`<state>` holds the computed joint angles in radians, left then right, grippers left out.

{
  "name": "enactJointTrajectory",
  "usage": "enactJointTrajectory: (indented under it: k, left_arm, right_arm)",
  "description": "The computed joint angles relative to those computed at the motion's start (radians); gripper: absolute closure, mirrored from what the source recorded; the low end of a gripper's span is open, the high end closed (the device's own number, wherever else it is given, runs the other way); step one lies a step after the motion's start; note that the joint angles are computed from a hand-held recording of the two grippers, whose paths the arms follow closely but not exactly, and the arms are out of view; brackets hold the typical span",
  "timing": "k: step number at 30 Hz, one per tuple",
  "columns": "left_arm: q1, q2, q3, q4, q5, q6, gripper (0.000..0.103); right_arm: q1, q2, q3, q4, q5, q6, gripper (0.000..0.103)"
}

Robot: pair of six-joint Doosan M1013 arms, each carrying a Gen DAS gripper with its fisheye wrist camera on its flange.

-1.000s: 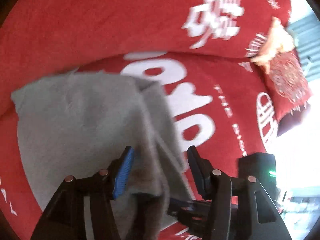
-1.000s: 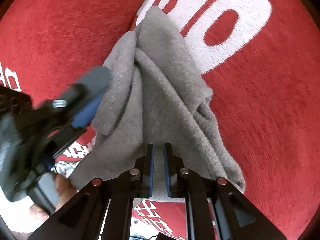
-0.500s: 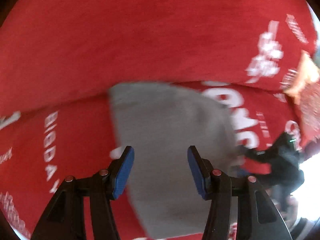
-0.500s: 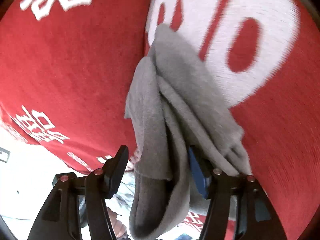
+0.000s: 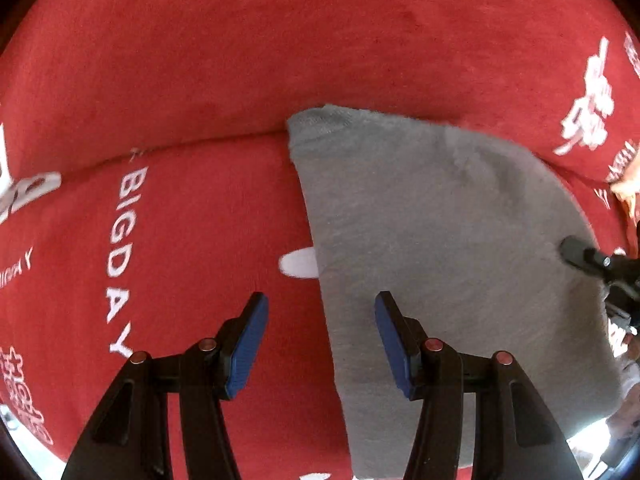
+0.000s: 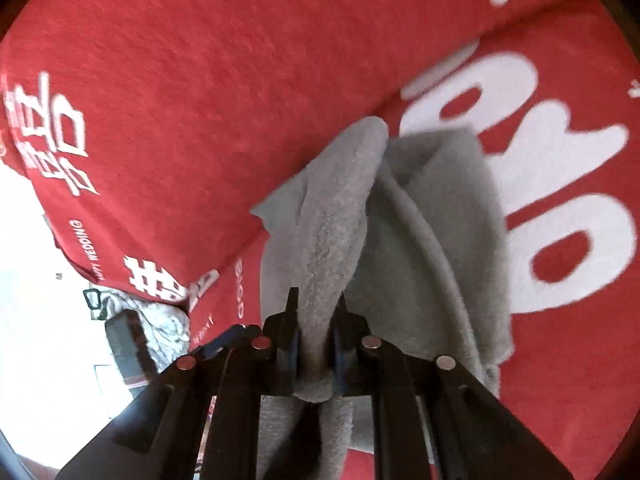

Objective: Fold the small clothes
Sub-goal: 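Lower the folded bundle onto the red cloth and open both tools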

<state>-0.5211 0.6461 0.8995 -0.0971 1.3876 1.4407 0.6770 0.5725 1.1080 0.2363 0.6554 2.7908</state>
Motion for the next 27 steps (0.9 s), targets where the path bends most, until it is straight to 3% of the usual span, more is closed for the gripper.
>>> enactJointTrajectory:
  k: [2, 6, 9, 13, 15, 17, 18, 20, 21, 24, 25, 27]
  left_arm:
    - [-0.007, 0.002, 0.004, -0.007, 0.0, 0.014, 0.037]
    - [-0.019, -0.002, 0.031, -0.012, -0.03, 0.032, 0.035]
    - [-0.025, 0.002, 0.028, 0.002, -0.039, 0.022, 0.033]
    - [-0.025, -0.006, 0.024, 0.023, -0.014, 0.018, 0.03]
    - [-0.024, -0.013, 0.026, 0.039, -0.006, 0.02, 0.03]
    - [-0.023, -0.02, 0.034, 0.05, -0.001, 0.02, 0.03]
    - [-0.02, -0.02, 0.033, 0.052, 0.004, 0.019, 0.03]
    - [-0.017, -0.032, 0.052, 0.056, 0.003, 0.012, 0.03]
    - [-0.016, -0.036, 0.061, 0.056, 0.001, 0.009, 0.03]
    - [-0.017, -0.049, 0.087, 0.062, -0.015, -0.014, 0.03]
    - [-0.018, -0.05, 0.089, 0.065, -0.016, -0.023, 0.03]
    - [-0.023, -0.048, 0.084, 0.077, -0.01, -0.035, 0.03]
  right_arm:
    - [0.004, -0.02, 0.035, -0.047, 0.027, 0.057, 0.089]
    - [0.003, -0.026, 0.093, -0.035, 0.05, 0.142, 0.089]
    - [0.007, -0.04, 0.143, -0.036, -0.016, 0.198, 0.089]
    - [0.005, -0.016, 0.058, -0.059, 0.155, 0.143, 0.088]
    - [0.006, -0.006, 0.018, -0.074, 0.223, 0.13, 0.08]
    - [0.011, -0.005, 0.007, -0.067, 0.226, 0.117, 0.079]
    - [0.013, -0.025, 0.033, -0.052, 0.173, 0.114, 0.076]
    - [0.016, -0.057, 0.087, 0.002, 0.056, 0.09, 0.036]
    - [0.019, -0.072, 0.113, 0.029, 0.013, 0.068, 0.034]
    - [0.027, -0.066, 0.091, 0.086, 0.056, -0.036, 0.035]
    - [0.028, -0.061, 0.08, 0.089, 0.089, -0.06, 0.042]
    - [0.031, -0.027, 0.023, 0.104, 0.201, -0.104, 0.079]
